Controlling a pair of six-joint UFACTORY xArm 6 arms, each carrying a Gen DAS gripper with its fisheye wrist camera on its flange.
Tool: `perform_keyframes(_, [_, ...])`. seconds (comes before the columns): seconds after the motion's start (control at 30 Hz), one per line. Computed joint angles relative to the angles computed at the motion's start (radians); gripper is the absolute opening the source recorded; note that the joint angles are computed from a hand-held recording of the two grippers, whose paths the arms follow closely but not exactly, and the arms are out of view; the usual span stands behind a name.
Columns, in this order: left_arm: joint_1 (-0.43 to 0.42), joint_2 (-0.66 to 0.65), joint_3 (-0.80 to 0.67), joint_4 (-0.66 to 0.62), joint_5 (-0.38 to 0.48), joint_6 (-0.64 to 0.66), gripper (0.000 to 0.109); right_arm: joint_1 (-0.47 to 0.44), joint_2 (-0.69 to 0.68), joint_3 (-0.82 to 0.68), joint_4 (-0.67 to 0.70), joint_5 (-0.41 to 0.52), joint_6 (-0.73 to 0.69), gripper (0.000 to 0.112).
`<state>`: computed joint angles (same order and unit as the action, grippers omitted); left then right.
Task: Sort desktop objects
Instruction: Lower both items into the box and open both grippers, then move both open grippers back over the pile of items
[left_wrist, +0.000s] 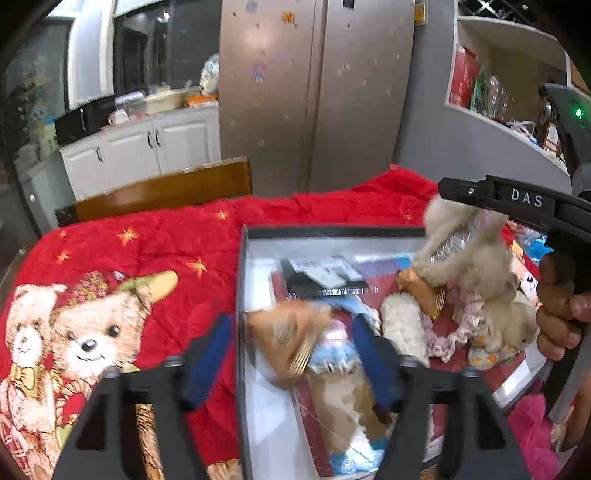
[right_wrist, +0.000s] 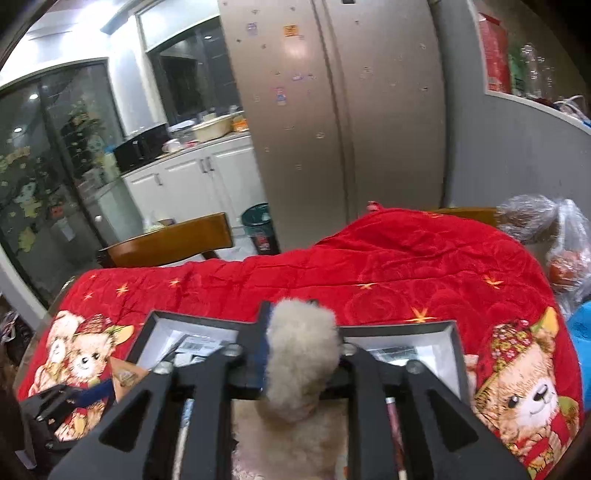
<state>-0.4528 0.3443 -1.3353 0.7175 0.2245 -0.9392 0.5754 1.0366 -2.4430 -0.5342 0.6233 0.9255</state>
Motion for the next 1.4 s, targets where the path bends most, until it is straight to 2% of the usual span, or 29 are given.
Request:
perform_keyframes(0.03, [0.003,-0.007,0.006,0.026,-0.015,-0.018,0.08,-0.003,-0.026,0.045,-0.015,-0.036,0.026,0.067])
perform_keyframes(0.07, [0.003,-0.013,0.008,0.048,-0.019,-0.032,0.08,-0.007,-0.048,0.082,-0.026,-0.067,0.044,0.074])
perform_keyframes(0.13, [0.002,-0.02,0.008,0.117,-0.018,-0.09,0.081,-0.01,-0.084,0.137,-0.056,-0.108,0.078,0.077])
perform_keyframes(0.23, [-0.007,-0.016,-0.007,0.148,0.018,-0.099,0.081,-0.007,-0.118,0.173,-0.116,-0.122,0.118,0.089])
perform_keyframes(0.3, [-0.013,-0.006,-0.018,0.12,0.033,-0.063,0.081,-0.004,-0.128,0.178,-0.135,-0.12,0.128,0.091])
perform_keyframes(0.37, [-0.015,-0.003,-0.02,0.076,0.039,-0.02,0.081,0.004,-0.124,0.158,-0.135,-0.094,0.118,0.102])
perform_keyframes(0.57, [0.005,-0.02,0.009,0.07,-0.018,-0.048,0.081,0.035,-0.145,0.14,-0.248,-0.024,0.136,0.103])
perform_keyframes(0.77, [0.002,-0.054,0.014,0.231,0.002,-0.191,0.081,0.06,-0.201,0.188,-0.313,-0.016,0.168,0.103])
perform_keyframes(0.9, [-0.012,-0.087,0.014,0.392,0.029,-0.307,0.081,0.07,-0.305,0.317,-0.366,-0.059,0.224,0.103])
perform_keyframes(1.0, [-0.024,-0.124,0.03,0.481,0.034,-0.369,0.081,0.094,-0.374,0.389,-0.466,-0.02,0.287,0.103])
perform_keyframes(1.07, [-0.029,-0.149,0.048,0.507,0.02,-0.387,0.081,0.111,-0.427,0.448,-0.531,-0.005,0.343,0.103])
perform_keyframes(1.17, [-0.036,-0.189,0.088,0.509,-0.007,-0.389,0.082,0.112,-0.531,0.582,-0.555,-0.094,0.401,0.103])
perform_keyframes(1.3, [-0.048,-0.239,0.134,0.455,-0.032,-0.337,0.082,0.154,-0.682,0.754,-0.685,-0.066,0.539,0.103])
perform_keyframes(1.4, [-0.059,-0.3,0.174,0.531,-0.026,-0.428,0.082,0.184,-0.799,0.886,-0.741,-0.074,0.606,0.103])
